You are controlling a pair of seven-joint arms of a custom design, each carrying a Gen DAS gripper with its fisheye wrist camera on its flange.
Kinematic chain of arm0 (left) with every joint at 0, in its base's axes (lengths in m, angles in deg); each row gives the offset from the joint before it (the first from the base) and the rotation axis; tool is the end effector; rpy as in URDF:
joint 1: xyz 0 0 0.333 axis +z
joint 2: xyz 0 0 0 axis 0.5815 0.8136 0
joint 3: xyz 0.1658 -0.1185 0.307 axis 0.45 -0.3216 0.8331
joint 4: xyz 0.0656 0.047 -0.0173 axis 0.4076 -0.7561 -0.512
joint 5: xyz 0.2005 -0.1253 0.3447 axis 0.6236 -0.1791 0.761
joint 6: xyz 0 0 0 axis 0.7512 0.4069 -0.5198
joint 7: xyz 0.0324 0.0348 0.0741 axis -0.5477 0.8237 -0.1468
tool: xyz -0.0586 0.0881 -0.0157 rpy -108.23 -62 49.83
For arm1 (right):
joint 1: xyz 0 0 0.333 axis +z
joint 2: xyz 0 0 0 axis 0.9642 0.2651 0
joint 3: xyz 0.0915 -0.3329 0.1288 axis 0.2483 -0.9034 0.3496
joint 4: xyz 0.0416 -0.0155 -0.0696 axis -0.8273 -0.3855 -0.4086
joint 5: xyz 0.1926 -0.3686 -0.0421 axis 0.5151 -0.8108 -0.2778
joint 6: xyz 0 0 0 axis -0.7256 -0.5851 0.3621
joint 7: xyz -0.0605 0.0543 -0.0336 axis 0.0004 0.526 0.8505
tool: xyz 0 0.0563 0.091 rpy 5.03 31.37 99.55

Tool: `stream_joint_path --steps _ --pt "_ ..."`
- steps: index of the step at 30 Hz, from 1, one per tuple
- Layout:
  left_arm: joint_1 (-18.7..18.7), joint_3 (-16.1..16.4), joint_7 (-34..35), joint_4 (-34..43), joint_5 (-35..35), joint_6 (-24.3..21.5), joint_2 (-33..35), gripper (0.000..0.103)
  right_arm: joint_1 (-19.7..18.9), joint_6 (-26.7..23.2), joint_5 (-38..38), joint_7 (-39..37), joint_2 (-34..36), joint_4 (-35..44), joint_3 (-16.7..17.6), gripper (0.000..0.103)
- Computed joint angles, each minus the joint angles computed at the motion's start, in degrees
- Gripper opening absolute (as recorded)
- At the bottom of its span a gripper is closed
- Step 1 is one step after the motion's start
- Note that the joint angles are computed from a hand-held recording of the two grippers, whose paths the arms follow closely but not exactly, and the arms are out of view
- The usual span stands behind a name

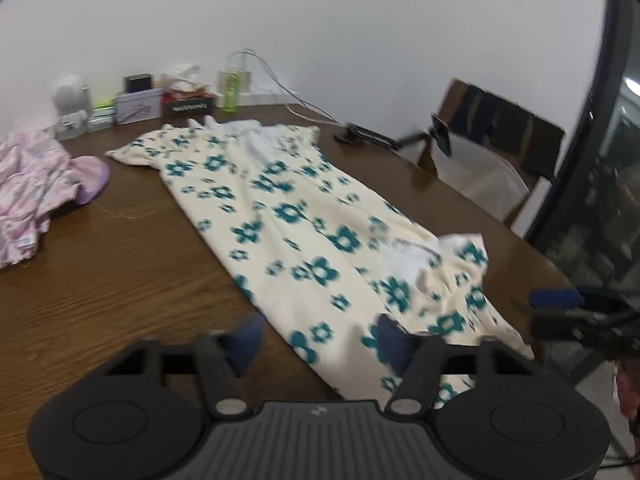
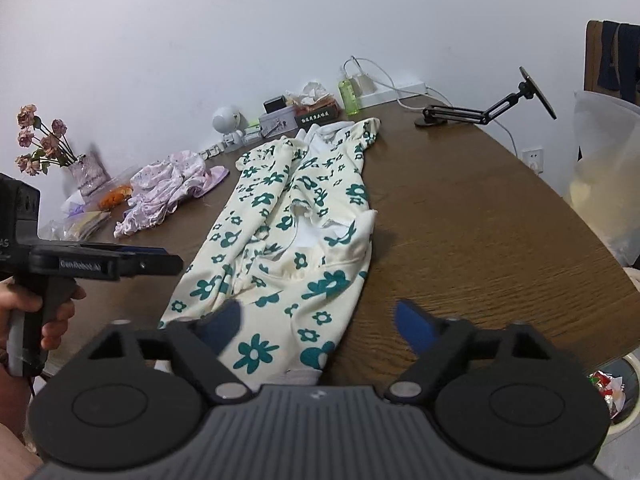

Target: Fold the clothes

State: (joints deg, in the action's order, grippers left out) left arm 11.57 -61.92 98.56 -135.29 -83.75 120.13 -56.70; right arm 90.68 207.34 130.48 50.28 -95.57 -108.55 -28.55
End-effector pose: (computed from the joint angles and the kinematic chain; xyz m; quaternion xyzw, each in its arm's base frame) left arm 0.4329 -0.1251 0.5224 -0.5717 0.7145 -0.3521 0.1967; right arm 0.4144 0.0531 0.4801 -0.7010 0.5248 -0.1138 0.4694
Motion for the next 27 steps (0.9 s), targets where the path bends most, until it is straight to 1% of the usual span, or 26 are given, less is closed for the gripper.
stream_joint_path --steps 1,2,3,5,7,9,10,12,14,15,16,17,18,19,20,23,25,26,27 --pt "-0.9 0.4 0.8 0.3 0.0 -0.3 0.4 0.040 -0.1 0.1 -0.5 0.4 0.5 0.2 0.1 0.071" --pt "-2.1 1.1 2.0 0.5 -0.6 -0.6 0.6 0.036 -0.2 0.1 -0.8 0.9 1.1 0.5 0.1 0.067" --pt "-3.5 1.9 3.3 0.7 -1.4 -0.8 0.8 0.033 -0.3 -0.1 -1.3 1.5 1.8 0.9 0.0 0.065" --pt "-3.2 0.9 4.2 1.0 -1.3 -1.0 1.6 0.032 -0.5 -1.2 -1.9 2.6 2.8 1.4 -0.5 0.058" --pt "-2.5 -0.5 4.8 1.4 -1.0 -1.1 2.4 0.032 -0.4 -2.2 -1.2 2.3 3.3 1.7 -0.7 0.055" --pt "-2.0 -1.3 5.0 1.9 -1.2 -1.4 3.4 0.031 -0.3 -2.4 -0.2 1.5 3.5 1.7 -0.3 0.055" --pt "-1.9 -1.5 5.3 2.1 -1.5 -1.5 3.8 0.031 -0.2 -2.6 0.3 1.2 3.5 1.7 -0.2 0.053" --pt "-1.9 -1.8 6.1 2.5 -2.0 -1.5 4.4 0.031 -0.1 -2.6 1.2 0.7 3.6 1.7 0.4 0.042" --pt "-1.6 -2.0 6.8 2.8 -2.5 -2.3 4.5 0.032 0.1 -1.3 2.2 0.7 3.7 1.6 1.4 0.022" --pt "-1.4 -2.2 7.2 3.0 -2.7 -2.8 4.5 0.032 0.2 -1.5 2.3 1.1 3.9 1.7 1.5 0.018" --pt "-1.0 -2.5 7.4 3.3 -2.9 -3.5 4.5 0.032 0.1 -1.8 2.3 1.6 4.0 1.7 1.4 0.012" --pt "-0.9 -2.6 7.8 3.8 -3.2 -4.4 4.6 0.035 0.1 -2.2 2.3 2.1 4.1 1.8 1.3 0.009" --pt "-1.6 -1.8 9.3 4.5 -4.5 -5.4 4.6 0.041 0.0 -2.7 2.3 2.5 4.2 1.8 1.2 0.009" --pt "-3.0 -0.3 11.8 5.4 -6.9 -6.3 4.8 0.044 -0.2 -3.4 2.2 2.8 4.3 1.9 0.9 0.008" --pt "-2.9 -0.2 13.0 6.7 -8.1 -6.6 5.4 0.050 -0.5 -4.4 2.2 2.9 4.4 2.0 0.4 0.007" --pt "-0.8 -1.4 15.0 10.9 -10.2 -7.0 7.6 0.055 -1.4 -8.1 3.7 2.0 4.4 2.2 -1.0 0.007" --pt "2.5 -3.7 13.6 14.9 -8.5 -7.8 10.5 0.055 -2.2 -10.4 4.5 1.0 4.4 2.3 -1.4 0.007" --pt "4.0 -4.7 12.9 17.4 -7.8 -8.6 12.4 0.057 -2.6 -11.5 4.7 0.5 4.4 2.3 -1.6 0.007" --pt "5.6 -6.0 11.2 20.7 -6.1 -9.9 15.1 0.061 -2.9 -12.6 4.7 0.0 4.5 2.5 -1.7 0.007"
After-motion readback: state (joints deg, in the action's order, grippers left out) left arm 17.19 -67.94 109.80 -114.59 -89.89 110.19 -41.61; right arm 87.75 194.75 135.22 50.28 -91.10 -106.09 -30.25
